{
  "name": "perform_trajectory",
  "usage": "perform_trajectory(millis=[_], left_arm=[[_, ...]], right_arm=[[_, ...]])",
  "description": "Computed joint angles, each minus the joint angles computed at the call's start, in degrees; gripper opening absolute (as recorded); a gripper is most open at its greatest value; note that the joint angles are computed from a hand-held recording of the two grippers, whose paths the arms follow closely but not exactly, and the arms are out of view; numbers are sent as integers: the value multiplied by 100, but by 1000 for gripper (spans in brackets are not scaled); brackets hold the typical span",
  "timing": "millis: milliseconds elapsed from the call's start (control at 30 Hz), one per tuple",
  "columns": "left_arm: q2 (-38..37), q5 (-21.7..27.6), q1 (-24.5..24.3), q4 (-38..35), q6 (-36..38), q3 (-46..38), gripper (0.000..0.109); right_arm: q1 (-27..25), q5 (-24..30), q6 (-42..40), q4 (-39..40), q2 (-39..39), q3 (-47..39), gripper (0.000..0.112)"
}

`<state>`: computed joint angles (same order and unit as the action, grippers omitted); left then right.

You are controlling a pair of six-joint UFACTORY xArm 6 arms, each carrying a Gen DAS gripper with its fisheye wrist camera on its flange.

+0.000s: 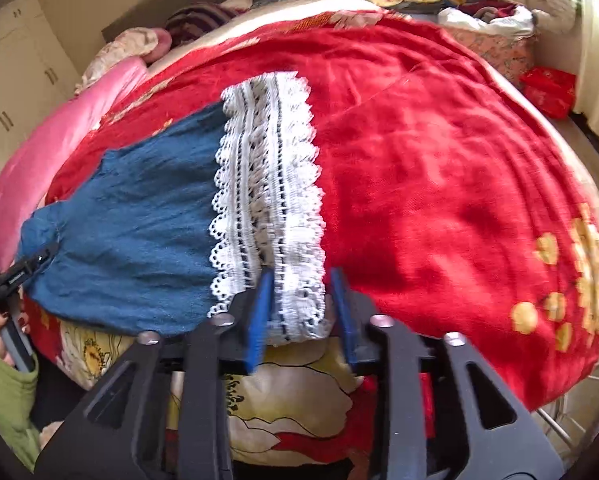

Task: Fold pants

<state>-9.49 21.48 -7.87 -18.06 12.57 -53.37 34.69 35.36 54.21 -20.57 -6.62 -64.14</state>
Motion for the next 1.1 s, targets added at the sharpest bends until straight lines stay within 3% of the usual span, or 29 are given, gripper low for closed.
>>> perform_trajectory(millis=[33,100,233,333,600,700,767,833,967,1100], left_arm=[[-28,21,1,-65,70,5,63],[-179,141,36,-166,120,17,64],[-479,0,38,162,-191,44,76],[-426,26,-24,197,-195,-158,81],[667,506,-143,339,-484,-1212,81],[1122,840,36,1444,-1508,-1559,81],[1061,583,163,1347,-1504,-1381,81],[941,441,226,1343,-1345,-1218,81],[878,306,298,596,-693,-1076,81],[944,229,282,871,-839,-1074,81]], right_arm=[[42,39,344,-431,-97,22,49],[113,-10,790,-1070,-307,92,50],[323,146,958,-1723,-231,-221,59],[424,-114,406,-1473,295,-726,64],[643,420,-1658,-407,2358,-3123,69],[532,1047,-2070,-137,3197,-4278,72],[480,1840,-1980,-347,3626,-4930,73],[351,1904,-1825,-180,3552,-4799,74],[87,1047,-1533,181,2861,-3591,76],[123,1244,-1464,31,2961,-3740,76]])
